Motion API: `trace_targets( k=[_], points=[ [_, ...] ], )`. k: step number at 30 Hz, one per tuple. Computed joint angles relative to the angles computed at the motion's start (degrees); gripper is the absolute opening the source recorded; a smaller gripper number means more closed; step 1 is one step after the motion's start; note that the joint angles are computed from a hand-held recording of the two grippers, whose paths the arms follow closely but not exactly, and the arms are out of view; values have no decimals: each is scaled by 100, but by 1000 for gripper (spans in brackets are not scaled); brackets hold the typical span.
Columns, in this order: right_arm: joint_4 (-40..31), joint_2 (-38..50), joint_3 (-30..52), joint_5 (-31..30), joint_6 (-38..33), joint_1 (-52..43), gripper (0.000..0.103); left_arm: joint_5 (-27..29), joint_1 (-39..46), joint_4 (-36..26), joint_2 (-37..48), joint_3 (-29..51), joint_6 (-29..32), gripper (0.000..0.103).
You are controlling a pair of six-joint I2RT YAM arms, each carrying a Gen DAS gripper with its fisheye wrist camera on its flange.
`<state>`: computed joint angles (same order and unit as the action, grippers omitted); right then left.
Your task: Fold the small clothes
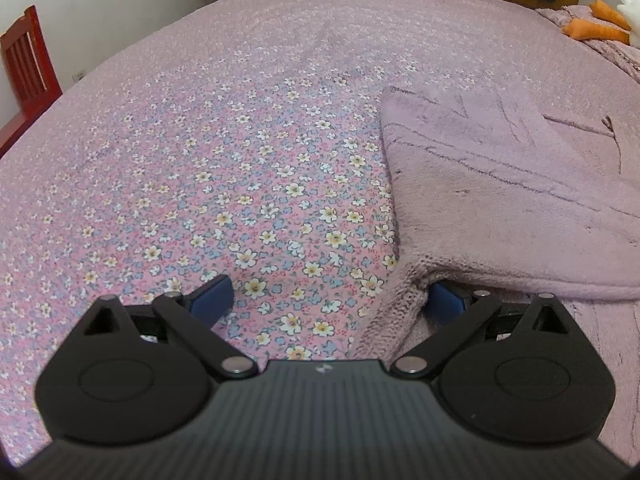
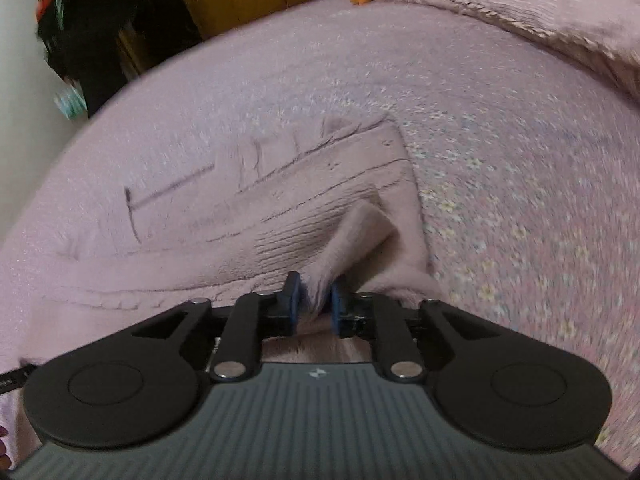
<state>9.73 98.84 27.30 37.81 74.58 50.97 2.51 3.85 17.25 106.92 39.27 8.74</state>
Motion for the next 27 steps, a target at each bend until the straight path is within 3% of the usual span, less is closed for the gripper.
trace_targets(
  k=[3, 5, 7, 13, 18, 27],
  points=[
    [441, -125, -334, 139, 209, 201, 43, 125, 111, -452, -161, 112, 95, 101],
    [337, -445, -511, 153, 271, 331, 49, 162, 177, -607, -326, 68, 193, 99],
    [-257, -748, -405, 7, 384, 335, 57, 124, 235, -536, -540, -131, 374, 99],
    [-1764, -1298, -129, 391, 966, 1380, 67, 22, 319, -191, -1515, -1037, 938, 99],
    [-2492, -1404, 135, 212, 1203, 2190, 69, 295, 440, -609, -2329, -1451, 1268, 99],
    [-4396, -702, 1271, 467, 2517, 4000, 88, 702, 436, -1591, -4310, -2338, 2114, 99]
  ],
)
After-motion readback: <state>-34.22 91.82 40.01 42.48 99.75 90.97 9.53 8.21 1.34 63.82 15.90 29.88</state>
